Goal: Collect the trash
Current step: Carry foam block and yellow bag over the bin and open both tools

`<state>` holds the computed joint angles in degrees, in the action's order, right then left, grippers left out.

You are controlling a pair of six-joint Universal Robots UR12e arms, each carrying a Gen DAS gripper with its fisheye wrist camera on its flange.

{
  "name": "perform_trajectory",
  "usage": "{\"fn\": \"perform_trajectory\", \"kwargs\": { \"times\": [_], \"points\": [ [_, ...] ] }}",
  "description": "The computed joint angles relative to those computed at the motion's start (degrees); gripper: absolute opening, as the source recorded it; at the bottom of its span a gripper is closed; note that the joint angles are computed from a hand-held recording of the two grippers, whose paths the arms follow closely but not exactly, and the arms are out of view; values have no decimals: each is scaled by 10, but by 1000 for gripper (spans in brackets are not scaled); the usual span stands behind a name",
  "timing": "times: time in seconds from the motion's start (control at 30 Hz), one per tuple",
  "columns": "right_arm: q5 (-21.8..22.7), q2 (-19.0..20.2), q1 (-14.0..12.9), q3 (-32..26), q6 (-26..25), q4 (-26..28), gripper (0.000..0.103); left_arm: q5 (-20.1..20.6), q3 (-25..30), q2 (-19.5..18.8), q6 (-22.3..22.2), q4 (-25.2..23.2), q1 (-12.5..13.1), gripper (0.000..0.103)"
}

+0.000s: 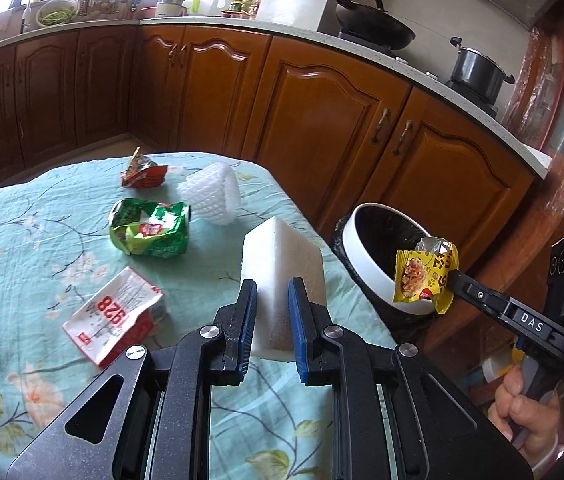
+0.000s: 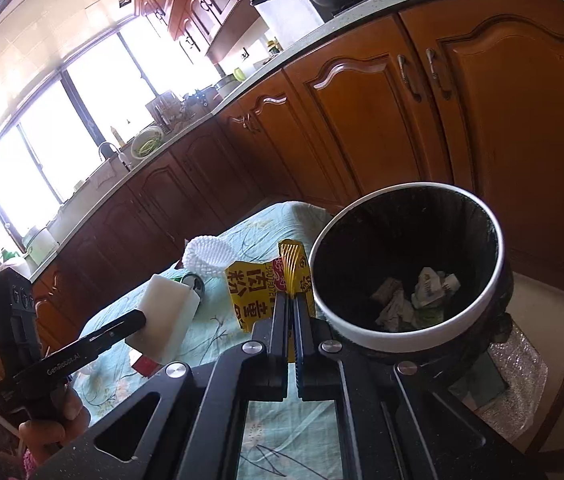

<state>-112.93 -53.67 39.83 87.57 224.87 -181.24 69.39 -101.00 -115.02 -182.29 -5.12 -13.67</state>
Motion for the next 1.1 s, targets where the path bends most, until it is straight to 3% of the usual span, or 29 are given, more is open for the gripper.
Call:
{"fn": "perform_trajectory", "kwargs": {
  "times": [0.53,1.1],
  "points": [
    [-36,-25,-23,36,16,30,2,-19,76,-40,20,-50,-48,15],
    [-9,-33,-49,45,3,71,2,-12,177,-99,44,-134,-86,15]
  ]
}}
